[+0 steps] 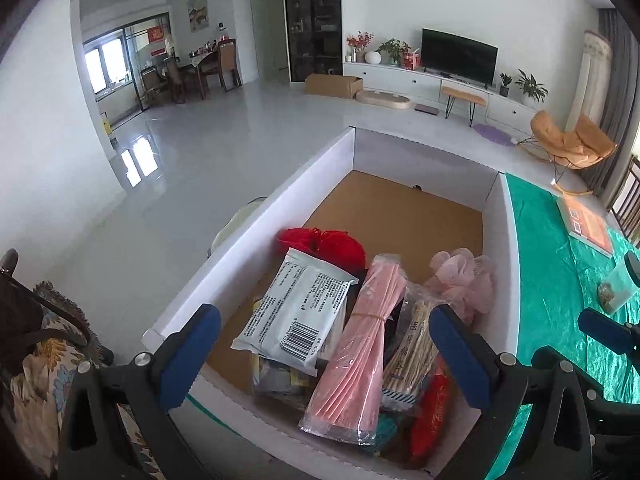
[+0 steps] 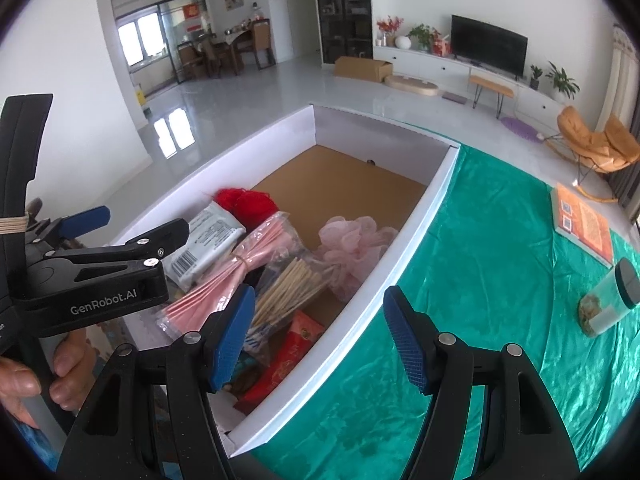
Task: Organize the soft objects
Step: 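Withdraw both open tools from the white box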
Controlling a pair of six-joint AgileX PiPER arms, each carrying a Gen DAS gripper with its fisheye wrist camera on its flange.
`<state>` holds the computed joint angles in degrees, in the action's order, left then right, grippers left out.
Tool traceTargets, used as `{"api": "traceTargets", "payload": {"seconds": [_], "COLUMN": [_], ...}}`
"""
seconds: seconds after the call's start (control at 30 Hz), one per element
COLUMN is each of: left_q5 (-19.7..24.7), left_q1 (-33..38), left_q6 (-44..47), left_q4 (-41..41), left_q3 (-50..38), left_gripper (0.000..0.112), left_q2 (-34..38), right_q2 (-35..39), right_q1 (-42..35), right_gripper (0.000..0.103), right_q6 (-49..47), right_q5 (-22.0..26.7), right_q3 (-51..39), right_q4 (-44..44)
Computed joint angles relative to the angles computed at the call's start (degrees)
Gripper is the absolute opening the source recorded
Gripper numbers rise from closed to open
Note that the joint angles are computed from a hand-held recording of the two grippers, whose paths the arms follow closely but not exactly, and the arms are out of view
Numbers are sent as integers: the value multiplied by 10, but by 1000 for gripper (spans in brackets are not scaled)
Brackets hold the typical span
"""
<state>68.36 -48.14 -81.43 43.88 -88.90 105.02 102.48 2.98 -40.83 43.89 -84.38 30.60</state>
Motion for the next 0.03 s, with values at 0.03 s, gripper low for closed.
{"api": "traceTargets", "payload": {"seconds": [0.03], "left_q5": [-2], "left_q1": [-4], "left_q6": [-12], "left_q4": [11], "left_q3": [8], "left_gripper": [103], "left_q2": [-3], "right_q2": [-2], "right_q1": [0], "right_gripper": [70], "right_q6": [-2], "right_q5": [-1], "right_q3": [2], "right_q4": [2]}}
